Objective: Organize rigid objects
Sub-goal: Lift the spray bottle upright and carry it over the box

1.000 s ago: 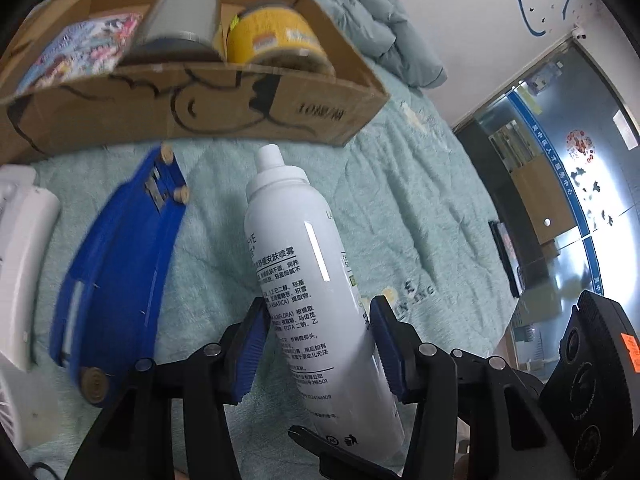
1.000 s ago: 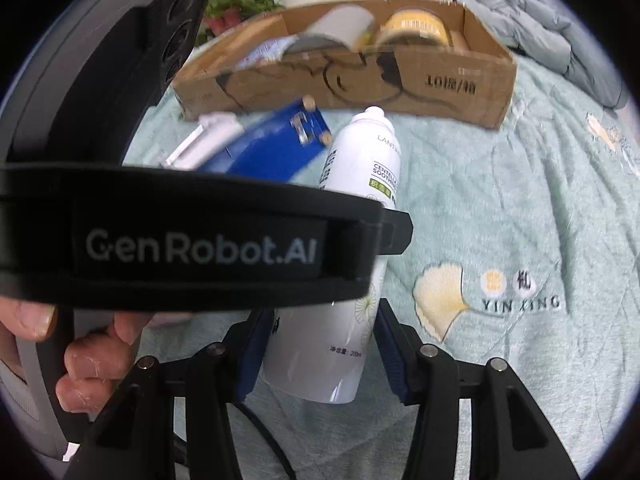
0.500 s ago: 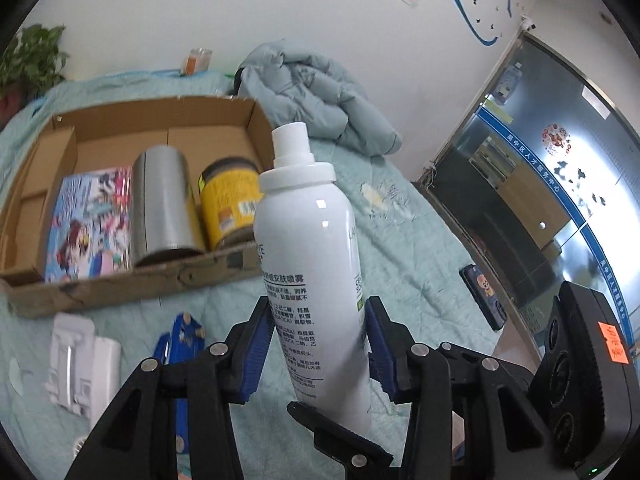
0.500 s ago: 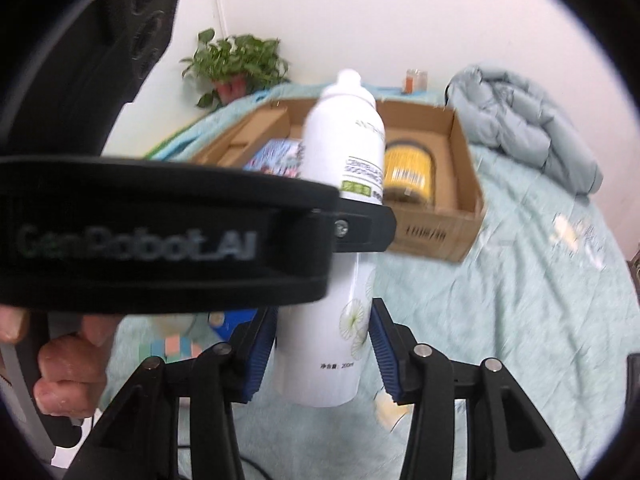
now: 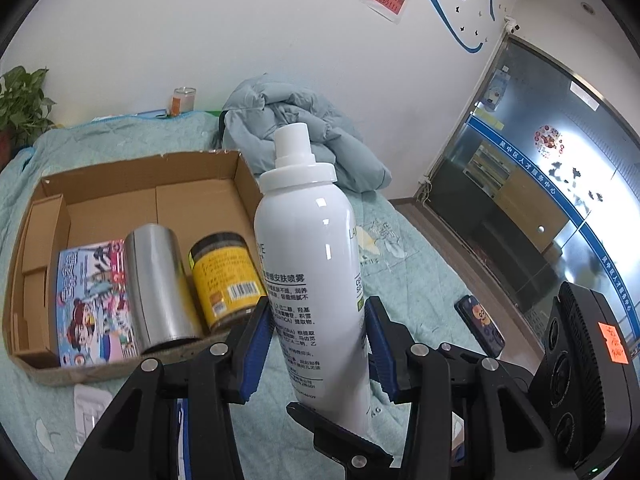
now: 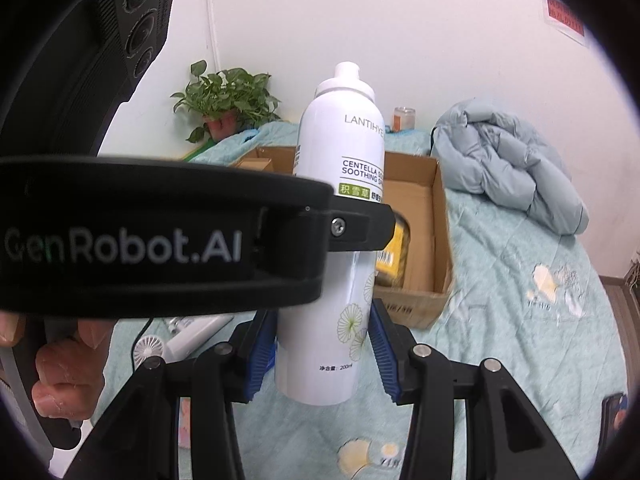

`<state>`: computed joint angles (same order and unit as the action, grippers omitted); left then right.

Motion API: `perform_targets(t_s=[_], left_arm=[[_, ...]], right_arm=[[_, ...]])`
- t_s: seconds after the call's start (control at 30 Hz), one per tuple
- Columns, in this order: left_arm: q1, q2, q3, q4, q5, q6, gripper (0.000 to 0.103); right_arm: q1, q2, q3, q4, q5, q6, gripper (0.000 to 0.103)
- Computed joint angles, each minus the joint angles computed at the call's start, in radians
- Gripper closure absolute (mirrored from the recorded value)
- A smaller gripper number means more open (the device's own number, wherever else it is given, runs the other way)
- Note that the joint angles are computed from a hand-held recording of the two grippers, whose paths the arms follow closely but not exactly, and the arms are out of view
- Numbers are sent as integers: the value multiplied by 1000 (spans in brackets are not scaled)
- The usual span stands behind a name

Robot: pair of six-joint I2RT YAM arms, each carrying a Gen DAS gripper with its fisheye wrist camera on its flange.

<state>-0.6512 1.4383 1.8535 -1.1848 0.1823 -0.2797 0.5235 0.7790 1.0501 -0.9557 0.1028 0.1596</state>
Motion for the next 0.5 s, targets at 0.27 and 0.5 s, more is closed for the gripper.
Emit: perform_targets(t_s=[0.27,0.5], left_arm=[[44,203,250,-66,43,25,60],[79,375,408,-84,75,33,60]], right_arm=[[-209,82,37,57,-149,-134,58],[-259,135,50,66,-191,-161,58]])
